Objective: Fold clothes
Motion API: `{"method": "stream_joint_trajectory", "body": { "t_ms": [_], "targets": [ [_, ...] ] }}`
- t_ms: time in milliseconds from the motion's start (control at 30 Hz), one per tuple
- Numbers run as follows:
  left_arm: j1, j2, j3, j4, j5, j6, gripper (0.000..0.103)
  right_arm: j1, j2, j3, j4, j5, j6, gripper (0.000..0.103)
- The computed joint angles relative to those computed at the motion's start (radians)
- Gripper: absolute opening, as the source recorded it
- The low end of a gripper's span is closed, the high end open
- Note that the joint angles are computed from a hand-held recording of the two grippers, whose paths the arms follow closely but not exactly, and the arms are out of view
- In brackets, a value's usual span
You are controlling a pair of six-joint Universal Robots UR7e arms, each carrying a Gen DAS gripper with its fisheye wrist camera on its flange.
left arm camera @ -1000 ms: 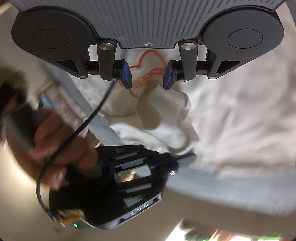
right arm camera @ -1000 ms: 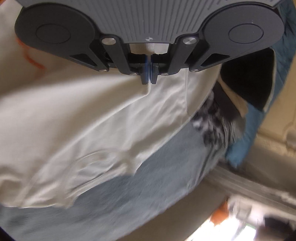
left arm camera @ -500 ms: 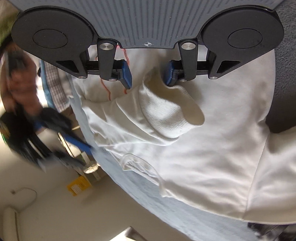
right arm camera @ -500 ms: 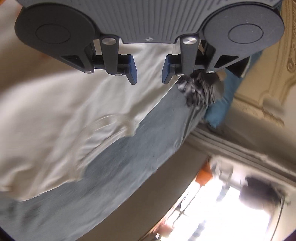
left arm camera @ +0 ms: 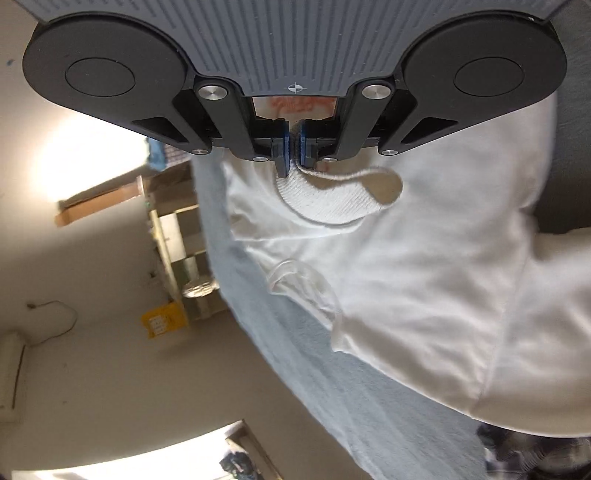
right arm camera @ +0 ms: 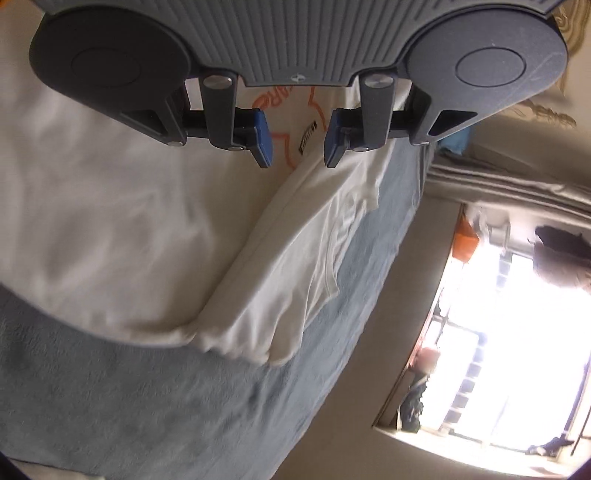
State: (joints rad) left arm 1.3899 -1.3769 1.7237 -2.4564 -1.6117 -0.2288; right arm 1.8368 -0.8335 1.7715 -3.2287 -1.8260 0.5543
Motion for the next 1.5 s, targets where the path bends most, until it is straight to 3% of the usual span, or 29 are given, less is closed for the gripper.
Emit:
{"method": "stream_joint_trajectory", "body": {
  "t_ms": [100,200,300,533,667,800,867,967,1267,1367,1500],
  "targets": [
    [-0.008,0.004,0.002,0.111,0.106,-0.006,0.003,-0.003,0.002,-0.012,0.019,-0.025,-0.005,0.033],
    [0.005,0.008,0.02,0.147,0.124,-0.035,0.003,0.001,0.016,-0.047,0.086,-0.094,-0.019,0.033],
    [0.012,0.003,0.03,0.118,0.11,-0.045,0.003,0.006,0.045,-0.091,0.128,-0.183,-0.047,0.033],
    [0.013,-0.001,0.041,0.108,0.133,-0.031,0.003,-0.013,0.098,-0.143,0.042,-0.301,-0.121,0.032],
    [0.005,-0.015,0.074,0.052,0.143,-0.017,0.003,-0.021,0.123,-0.178,0.003,-0.293,-0.172,0.029],
    [-0.019,-0.055,0.145,-0.071,0.174,0.051,0.003,-0.012,0.159,-0.221,0.014,-0.352,-0.315,0.028],
    [-0.024,-0.06,0.159,-0.076,0.2,0.071,0.003,-0.013,0.159,-0.223,0.045,-0.369,-0.305,0.028],
    [-0.029,-0.066,0.183,-0.105,0.228,0.086,0.003,-0.014,0.149,-0.208,0.024,-0.348,-0.306,0.028],
    [-0.052,-0.072,0.211,-0.297,0.242,0.167,0.003,0.055,0.188,-0.273,0.084,-0.288,-0.481,0.028],
    [-0.041,-0.063,0.181,-0.257,0.246,0.152,0.003,0.066,0.206,-0.305,0.142,-0.265,-0.48,0.028],
    [-0.033,-0.077,0.209,-0.199,0.238,0.146,0.003,0.094,0.242,-0.381,0.282,-0.179,-0.536,0.03]
  ]
}}
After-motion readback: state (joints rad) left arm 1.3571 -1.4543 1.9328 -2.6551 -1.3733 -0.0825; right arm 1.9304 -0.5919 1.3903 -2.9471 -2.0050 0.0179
